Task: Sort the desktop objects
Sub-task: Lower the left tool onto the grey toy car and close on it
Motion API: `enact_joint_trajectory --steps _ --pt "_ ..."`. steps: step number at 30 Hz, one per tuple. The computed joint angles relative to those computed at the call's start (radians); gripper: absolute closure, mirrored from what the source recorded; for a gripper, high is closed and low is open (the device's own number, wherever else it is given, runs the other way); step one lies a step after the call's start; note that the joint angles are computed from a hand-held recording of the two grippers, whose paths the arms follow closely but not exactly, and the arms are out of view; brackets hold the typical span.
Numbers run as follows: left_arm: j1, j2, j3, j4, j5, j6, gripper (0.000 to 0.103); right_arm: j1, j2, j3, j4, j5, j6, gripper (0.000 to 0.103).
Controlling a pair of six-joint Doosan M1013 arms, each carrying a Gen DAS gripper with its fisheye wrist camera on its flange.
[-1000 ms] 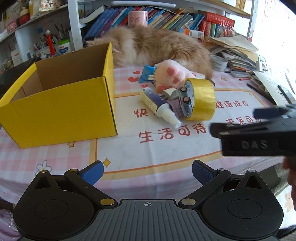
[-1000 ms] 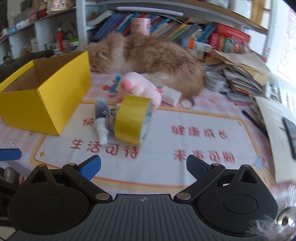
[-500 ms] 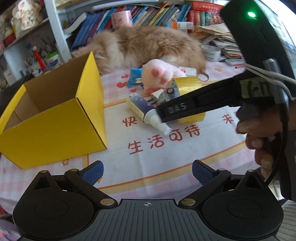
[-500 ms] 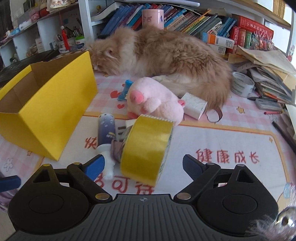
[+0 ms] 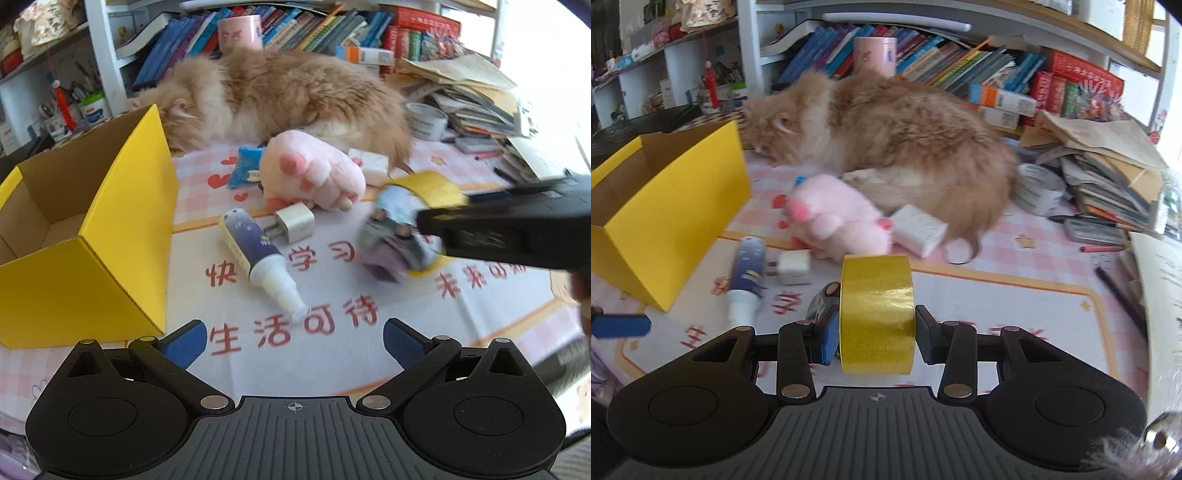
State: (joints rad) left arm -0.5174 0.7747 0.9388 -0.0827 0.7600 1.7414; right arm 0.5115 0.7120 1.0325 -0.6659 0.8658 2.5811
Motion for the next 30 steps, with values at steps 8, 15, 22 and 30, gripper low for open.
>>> enact_joint_trajectory --steps 8,15,22,30 --pt "-0.019 0.031 -0.053 -0.118 -0.010 0.164 0.012 -0.020 -0.038 0.062 -0.008 0.016 0.025 0.065" --pt "-0.044 0.066 -0.107 -0.216 0.033 0.359 0.016 -0.034 -0.068 0.107 0.021 0.007 -0.026 0.065" --pt "-0.056 0.091 -0.150 -0.198 0.083 0.361 0.016 -0.029 -0.107 0.163 -0.039 -0.118 -0.109 0.065" --pt "-0.055 0.109 -0.181 -0.161 0.113 0.291 0.017 -0.041 -0.094 0.130 0.024 -0.020 -0.100 0.065"
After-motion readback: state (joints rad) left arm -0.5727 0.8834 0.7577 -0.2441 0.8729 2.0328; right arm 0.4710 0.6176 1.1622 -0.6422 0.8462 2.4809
